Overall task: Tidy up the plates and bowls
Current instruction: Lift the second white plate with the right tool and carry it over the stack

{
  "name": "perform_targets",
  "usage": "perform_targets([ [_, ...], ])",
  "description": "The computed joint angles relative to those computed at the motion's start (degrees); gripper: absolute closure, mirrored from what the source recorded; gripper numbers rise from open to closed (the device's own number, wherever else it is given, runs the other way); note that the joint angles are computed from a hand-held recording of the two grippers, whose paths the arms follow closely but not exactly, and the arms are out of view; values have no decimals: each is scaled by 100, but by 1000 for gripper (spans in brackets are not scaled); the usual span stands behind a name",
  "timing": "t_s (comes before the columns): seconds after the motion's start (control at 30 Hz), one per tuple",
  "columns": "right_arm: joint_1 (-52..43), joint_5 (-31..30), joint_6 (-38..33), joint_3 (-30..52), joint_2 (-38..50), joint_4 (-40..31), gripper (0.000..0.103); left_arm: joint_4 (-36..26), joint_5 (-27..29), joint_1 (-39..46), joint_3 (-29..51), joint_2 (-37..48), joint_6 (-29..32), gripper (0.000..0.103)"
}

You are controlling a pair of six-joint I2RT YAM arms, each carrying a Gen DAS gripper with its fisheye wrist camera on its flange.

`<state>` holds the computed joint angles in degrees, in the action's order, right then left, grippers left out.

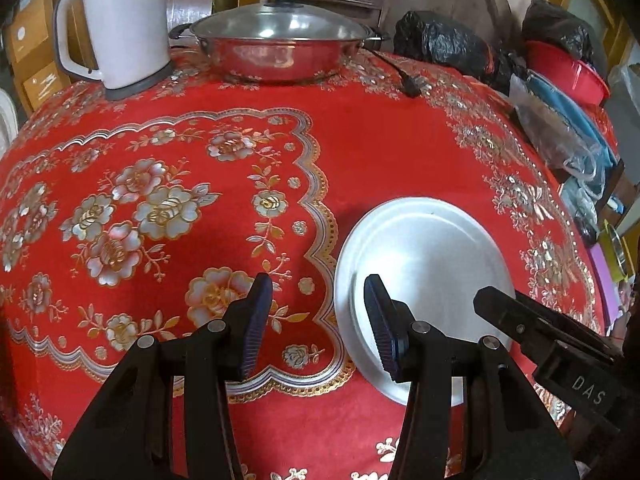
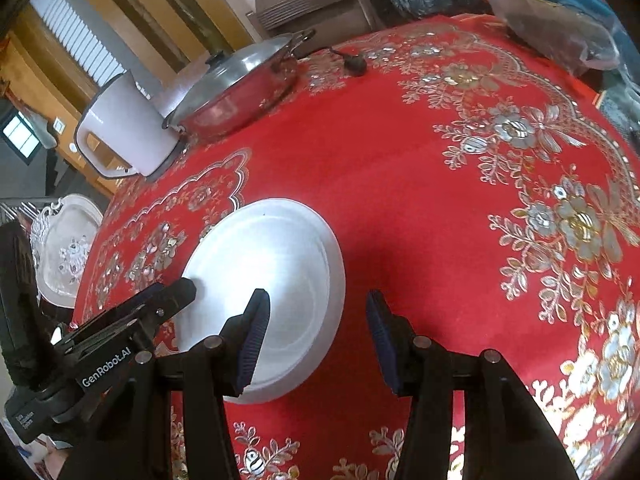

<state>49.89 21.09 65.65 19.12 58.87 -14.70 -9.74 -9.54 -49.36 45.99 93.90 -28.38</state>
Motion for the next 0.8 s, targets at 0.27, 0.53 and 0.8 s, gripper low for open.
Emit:
perform_targets([
  [0.27,186,217,-108,54,285,82,67,-12,280,-46,129,382,116,86],
  [0.53,440,287,-181,397,848,86,72,-7,127,-108,-45,149,154,86],
  [0.8,724,421,-196,787,1152,-31,72,-43,115,137,-423,-345,200,86],
])
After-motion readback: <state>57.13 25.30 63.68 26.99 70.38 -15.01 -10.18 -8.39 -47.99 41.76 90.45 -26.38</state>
